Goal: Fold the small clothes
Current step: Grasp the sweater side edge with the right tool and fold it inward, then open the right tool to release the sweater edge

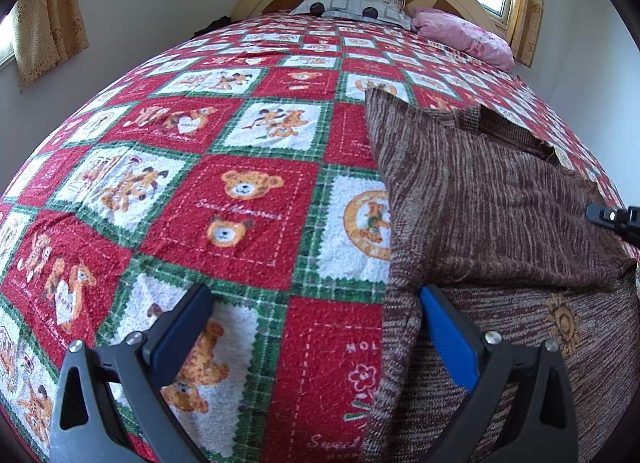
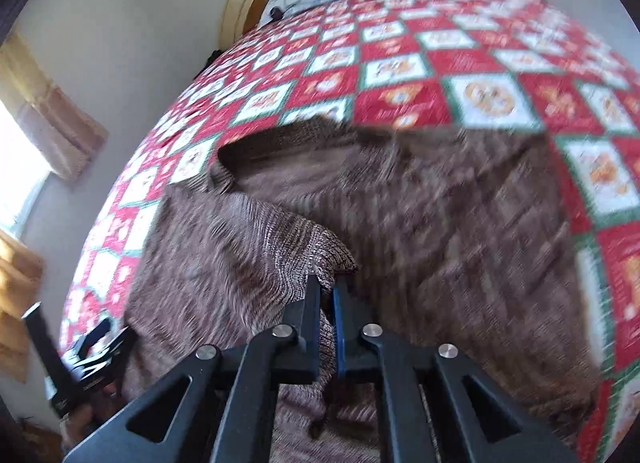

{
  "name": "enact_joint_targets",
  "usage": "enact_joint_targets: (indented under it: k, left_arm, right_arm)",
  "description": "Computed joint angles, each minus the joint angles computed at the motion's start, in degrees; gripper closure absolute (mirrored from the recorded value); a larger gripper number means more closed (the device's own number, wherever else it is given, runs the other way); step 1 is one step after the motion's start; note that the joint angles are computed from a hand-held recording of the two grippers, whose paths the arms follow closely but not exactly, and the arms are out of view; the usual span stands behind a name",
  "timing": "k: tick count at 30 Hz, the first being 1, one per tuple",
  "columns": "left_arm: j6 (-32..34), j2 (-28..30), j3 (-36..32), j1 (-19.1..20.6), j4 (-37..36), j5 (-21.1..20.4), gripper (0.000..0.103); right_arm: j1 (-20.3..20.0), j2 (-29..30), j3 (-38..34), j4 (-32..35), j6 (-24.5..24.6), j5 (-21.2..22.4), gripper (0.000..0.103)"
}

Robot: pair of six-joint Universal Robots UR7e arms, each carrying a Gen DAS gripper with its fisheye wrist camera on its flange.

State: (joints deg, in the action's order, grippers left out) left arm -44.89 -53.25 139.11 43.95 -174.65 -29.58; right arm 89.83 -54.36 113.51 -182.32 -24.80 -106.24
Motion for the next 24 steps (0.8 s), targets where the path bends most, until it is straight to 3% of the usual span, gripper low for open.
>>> enact_joint_targets:
  k: [4, 8, 10, 11, 12, 16, 18, 20, 24]
  left_arm:
    - [-0.94, -0.03, -0.65, -0.13, 2.37, 0.48, 0.000]
    - [-0.27, -0.08, -0.80, 0.09, 1.78, 0.37, 0.000]
    - [-0.37, -0.14, -0.59, 0.04, 1.62, 0.29, 0.000]
    - [-0.30, -0.14, -0.59, 0.04, 1.52, 0.32, 0.000]
    - [-0.34, -0.14, -0.62, 0.06, 1.62, 0.30, 0.000]
    - [-0.67, -0.22, -0.47, 0.00, 1.41, 0.39, 0.000]
    - [-3.54, -0.76, 0.10, -0.36, 2.77, 1.58, 0.000]
    - [-5.77, -1.38, 0.85, -0.58, 3.01, 2.15, 0.000]
    - [-5.49, -1.17, 0.66, -0.38, 3.08, 2.04, 0.000]
  right_arm:
    - [1.69, 1.96, -1.54, -6.69, -2.04, -3.83, 0.100]
    - [1.37, 3.65, -4.20, -1.36, -2.14, -6.85, 0.099]
    - [1.51, 4.27, -3.55, -4.09, -3.52, -9.43, 0.088]
    - [1.49, 3.98, -2.59, -6.00, -4.10, -9.52, 0.065]
    - [1.33, 3.17, -1.21, -7.31, -4.13, -8.19, 0.053]
    - [1.99, -0.50, 5.14, -10.06, -8.42, -2.96, 0.053]
    - [2.29, -1.34, 7.02, -5.55, -11.47, -2.42, 0.053]
    - [2.70, -0.66, 8.06, -3.55, -12.35, -5.42, 0.053]
    - [5.09, 3.17, 11.50, -15.77, -23.53, -14.96, 0.053]
